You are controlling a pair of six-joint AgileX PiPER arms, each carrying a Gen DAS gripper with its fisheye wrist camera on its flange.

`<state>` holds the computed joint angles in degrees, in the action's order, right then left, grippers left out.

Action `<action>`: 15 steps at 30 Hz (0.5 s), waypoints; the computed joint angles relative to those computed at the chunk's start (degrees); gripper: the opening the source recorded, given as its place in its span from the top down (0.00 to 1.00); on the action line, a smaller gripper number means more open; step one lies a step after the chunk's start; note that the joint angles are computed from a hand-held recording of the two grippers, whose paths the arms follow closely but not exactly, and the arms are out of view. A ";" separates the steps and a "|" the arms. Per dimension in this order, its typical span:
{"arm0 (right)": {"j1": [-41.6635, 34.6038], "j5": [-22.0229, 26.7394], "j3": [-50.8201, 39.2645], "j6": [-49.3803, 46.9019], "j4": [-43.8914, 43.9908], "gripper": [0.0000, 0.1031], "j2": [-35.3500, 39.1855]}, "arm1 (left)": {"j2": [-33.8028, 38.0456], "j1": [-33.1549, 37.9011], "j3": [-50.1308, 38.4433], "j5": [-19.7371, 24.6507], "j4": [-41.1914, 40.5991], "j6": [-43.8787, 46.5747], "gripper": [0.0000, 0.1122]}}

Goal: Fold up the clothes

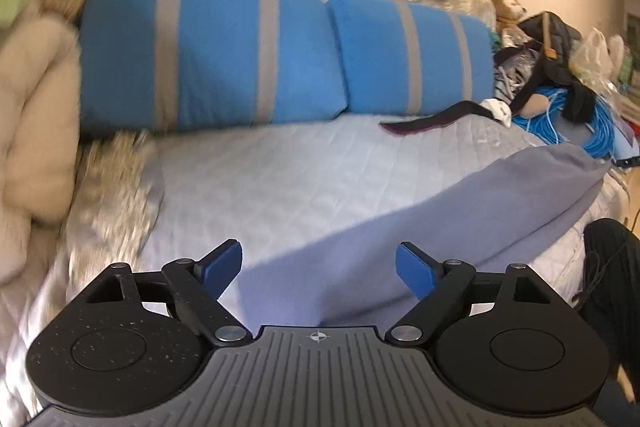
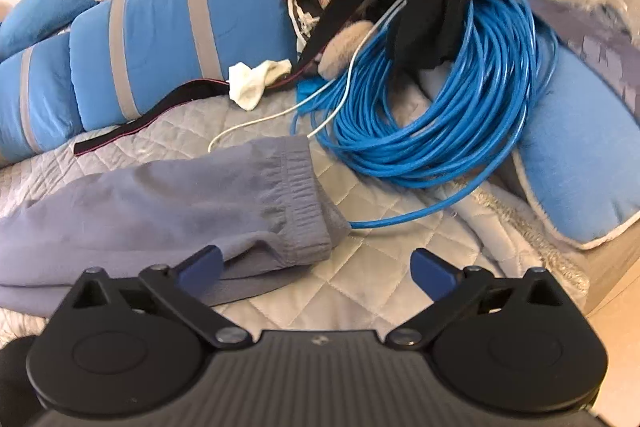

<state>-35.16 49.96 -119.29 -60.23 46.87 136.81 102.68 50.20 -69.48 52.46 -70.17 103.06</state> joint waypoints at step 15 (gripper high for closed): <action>9.28 -30.30 24.70 -43.84 5.87 0.04 -11.38 | -9.58 -36.46 7.63 -21.77 7.02 -6.39 0.24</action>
<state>-25.88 19.66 -94.58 -104.07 52.74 125.43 93.09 13.74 -61.85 30.69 -63.15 96.67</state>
